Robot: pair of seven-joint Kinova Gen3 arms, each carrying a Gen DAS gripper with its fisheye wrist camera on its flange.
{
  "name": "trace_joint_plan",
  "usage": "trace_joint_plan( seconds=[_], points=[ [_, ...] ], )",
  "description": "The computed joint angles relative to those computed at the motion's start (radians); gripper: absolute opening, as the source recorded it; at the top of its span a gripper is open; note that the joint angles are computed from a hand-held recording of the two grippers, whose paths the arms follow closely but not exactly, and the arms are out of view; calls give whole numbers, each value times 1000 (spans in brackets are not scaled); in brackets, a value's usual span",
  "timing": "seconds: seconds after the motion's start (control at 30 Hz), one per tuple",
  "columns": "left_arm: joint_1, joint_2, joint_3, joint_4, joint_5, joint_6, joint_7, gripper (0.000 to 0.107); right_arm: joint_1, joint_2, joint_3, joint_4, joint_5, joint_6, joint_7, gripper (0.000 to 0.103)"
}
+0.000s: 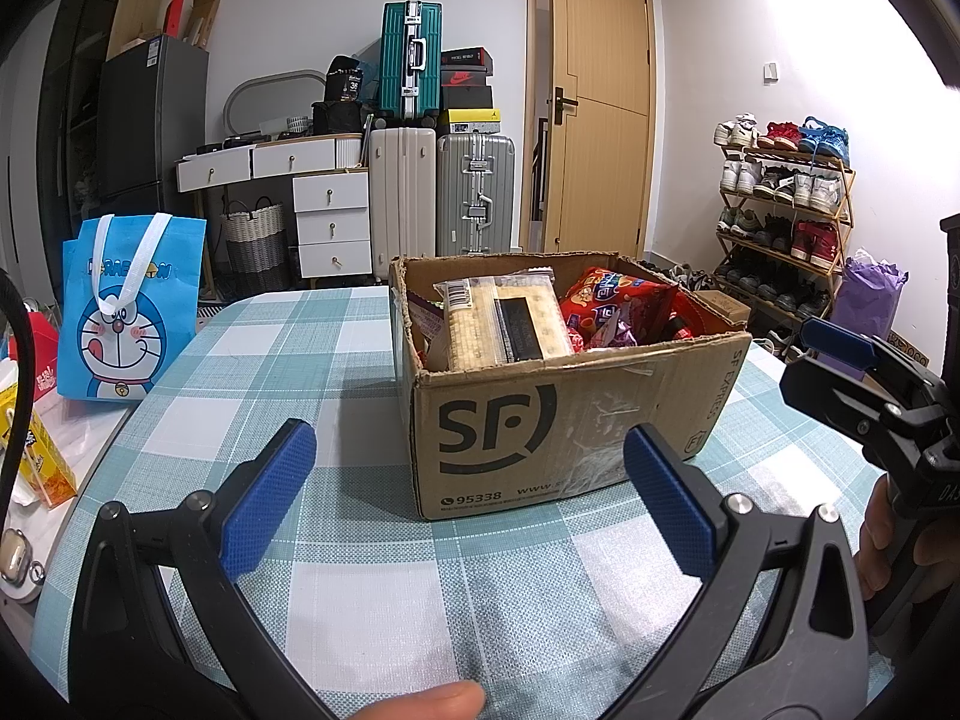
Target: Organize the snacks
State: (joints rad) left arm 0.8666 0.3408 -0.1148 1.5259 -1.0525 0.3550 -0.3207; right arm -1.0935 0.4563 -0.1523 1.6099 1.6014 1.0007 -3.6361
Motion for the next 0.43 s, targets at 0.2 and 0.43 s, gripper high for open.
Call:
trace_joint_plan(
  seconds=[0.2, 0.43],
  points=[
    [-2, 0, 3, 0, -2, 1, 1, 103, 1, 1, 0, 0, 0, -1, 0, 103],
    [4, 0, -5, 6, -19, -8, 16, 103, 1, 0, 0, 0, 0, -1, 0, 103]
  ],
)
